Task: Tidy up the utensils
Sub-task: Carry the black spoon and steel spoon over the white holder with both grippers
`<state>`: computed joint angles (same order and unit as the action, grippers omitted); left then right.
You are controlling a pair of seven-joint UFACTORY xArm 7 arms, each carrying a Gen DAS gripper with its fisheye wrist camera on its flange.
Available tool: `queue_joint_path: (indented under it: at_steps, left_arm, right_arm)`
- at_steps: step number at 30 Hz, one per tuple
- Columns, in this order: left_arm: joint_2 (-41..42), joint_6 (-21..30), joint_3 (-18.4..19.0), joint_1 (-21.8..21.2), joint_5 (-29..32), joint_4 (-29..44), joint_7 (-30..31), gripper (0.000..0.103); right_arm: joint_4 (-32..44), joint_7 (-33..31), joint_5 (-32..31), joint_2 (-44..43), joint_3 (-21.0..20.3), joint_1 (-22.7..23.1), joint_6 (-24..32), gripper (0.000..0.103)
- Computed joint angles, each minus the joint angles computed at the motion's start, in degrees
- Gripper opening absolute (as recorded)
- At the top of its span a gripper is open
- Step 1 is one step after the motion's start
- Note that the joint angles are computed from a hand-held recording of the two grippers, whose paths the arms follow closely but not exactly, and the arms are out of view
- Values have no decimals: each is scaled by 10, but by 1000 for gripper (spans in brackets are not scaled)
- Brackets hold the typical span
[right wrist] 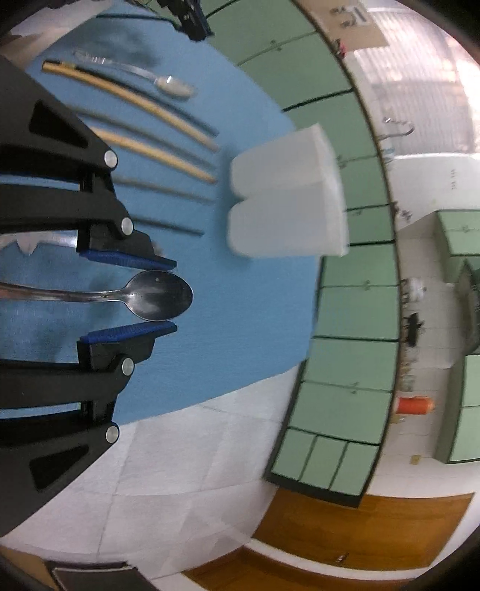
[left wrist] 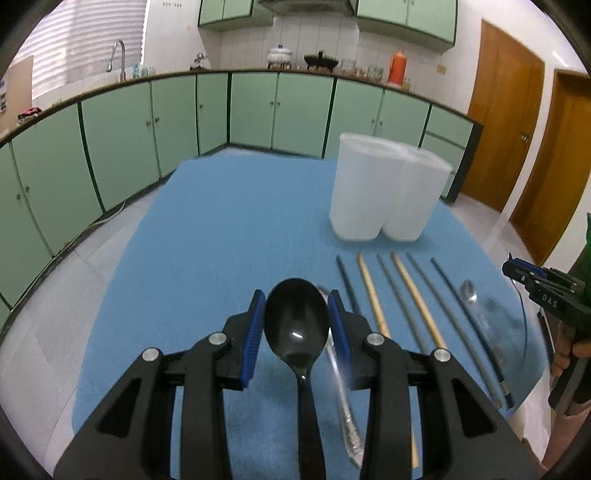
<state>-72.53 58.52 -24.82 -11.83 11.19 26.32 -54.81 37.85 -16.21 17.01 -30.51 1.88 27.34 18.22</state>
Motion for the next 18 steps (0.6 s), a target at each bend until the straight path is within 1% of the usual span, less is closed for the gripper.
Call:
queue_joint_path:
  at_steps: [3, 6, 9, 10, 13, 15, 17, 18]
  left_arm:
    - [-8, -19, -2, 5, 9, 3, -2, 33]
    - [-13, -40, -5, 15, 19, 8, -2, 33]
    - [-13, -70, -5, 33, 32, 13, -1, 33]
    - [-12, -83, -6, 42, 38, 16, -2, 33]
    - [-1, -131, -6, 73, 55, 23, -2, 33]
    - [13, -179, -9, 109, 75, 31, -7, 33]
    - [29, -237, -17, 155, 97, 40, -15, 33]
    - [41, -267, -22, 179, 106, 47, -20, 33]
  right_arm:
    - [-3, -18, 14, -16, -17, 20, -14, 28]
    - [-5, -25, 22, -31, -24, 31, -30, 28]
    - [1, -36, 31, -36, -37, 48, -45, 28]
    - [5, -43, 40, -38, -47, 61, -55, 28]
    - [28, -72, 72, -23, -87, 119, -106, 28]
    - [49, -102, 101, -8, -132, 192, -157, 28]
    - [73, -108, 107, 17, -156, 234, -203, 28]
    - [91, -109, 107, 36, -179, 270, -230, 28]
